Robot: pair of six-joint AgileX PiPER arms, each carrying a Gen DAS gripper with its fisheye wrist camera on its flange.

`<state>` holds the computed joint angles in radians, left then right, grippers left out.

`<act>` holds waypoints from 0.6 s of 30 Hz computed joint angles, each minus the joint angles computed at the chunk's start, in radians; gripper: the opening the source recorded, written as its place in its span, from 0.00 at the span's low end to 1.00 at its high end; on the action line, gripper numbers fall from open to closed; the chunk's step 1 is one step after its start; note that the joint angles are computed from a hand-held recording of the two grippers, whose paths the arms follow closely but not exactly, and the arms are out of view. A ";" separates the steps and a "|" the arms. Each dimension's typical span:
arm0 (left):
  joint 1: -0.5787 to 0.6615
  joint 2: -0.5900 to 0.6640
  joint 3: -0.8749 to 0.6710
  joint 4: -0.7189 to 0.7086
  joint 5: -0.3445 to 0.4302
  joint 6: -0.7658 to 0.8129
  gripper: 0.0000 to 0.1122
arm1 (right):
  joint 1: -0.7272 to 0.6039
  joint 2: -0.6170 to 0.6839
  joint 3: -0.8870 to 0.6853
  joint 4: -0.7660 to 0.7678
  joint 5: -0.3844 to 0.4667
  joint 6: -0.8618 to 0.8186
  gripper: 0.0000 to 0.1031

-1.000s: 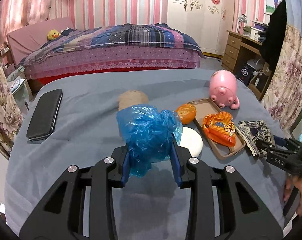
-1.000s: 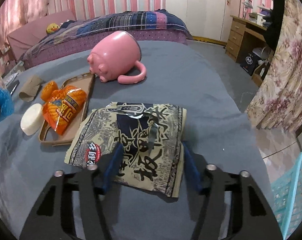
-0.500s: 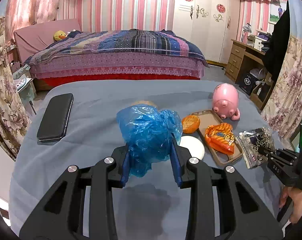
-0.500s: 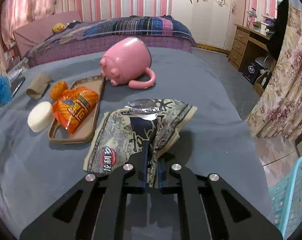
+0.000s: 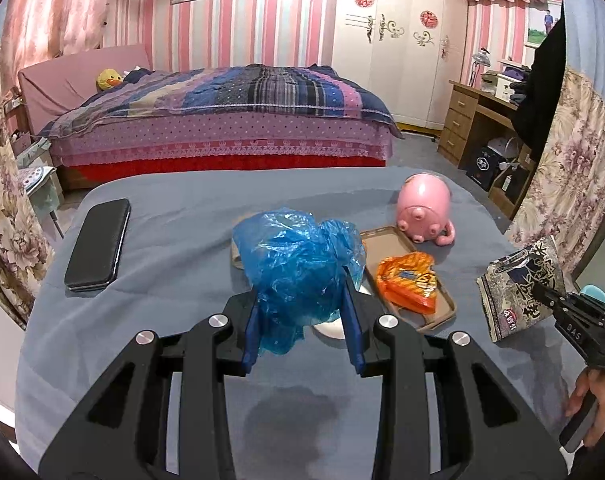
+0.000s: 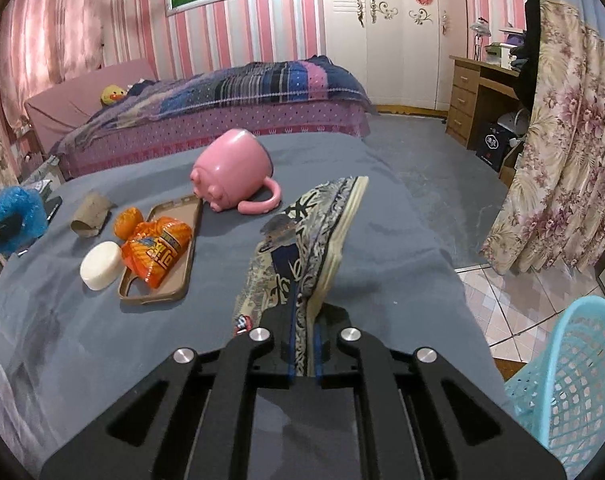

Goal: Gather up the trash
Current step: 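Carry the blue bag and printed package over the blue basket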

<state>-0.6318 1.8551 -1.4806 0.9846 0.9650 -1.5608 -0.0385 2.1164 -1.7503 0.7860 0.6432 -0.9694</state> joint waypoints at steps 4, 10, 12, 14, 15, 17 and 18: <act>-0.023 0.020 -0.046 0.005 0.019 0.017 0.29 | -0.029 -0.041 0.053 0.069 0.006 -0.074 0.06; -0.050 0.058 -0.119 -0.002 0.040 0.053 0.29 | -0.058 -0.071 0.083 0.122 0.027 -0.138 0.06; -0.055 0.064 -0.122 0.005 0.027 0.042 0.29 | -0.072 -0.073 0.084 0.138 0.046 -0.149 0.06; -0.056 0.080 -0.137 0.002 0.021 0.049 0.29 | -0.085 -0.079 0.089 0.146 0.061 -0.159 0.06; -0.057 0.099 -0.160 -0.010 0.030 0.072 0.29 | -0.092 -0.082 0.092 0.149 0.070 -0.164 0.06; -0.065 0.119 -0.186 -0.014 0.040 0.090 0.29 | -0.104 -0.088 0.097 0.160 0.088 -0.170 0.06; -0.069 0.130 -0.197 -0.016 0.038 0.098 0.29 | -0.119 -0.091 0.095 0.169 0.107 -0.177 0.06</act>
<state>-0.7008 1.9847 -1.6772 0.9682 1.0033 -1.4633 -0.1573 2.0259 -1.6556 0.9546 0.7504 -1.1463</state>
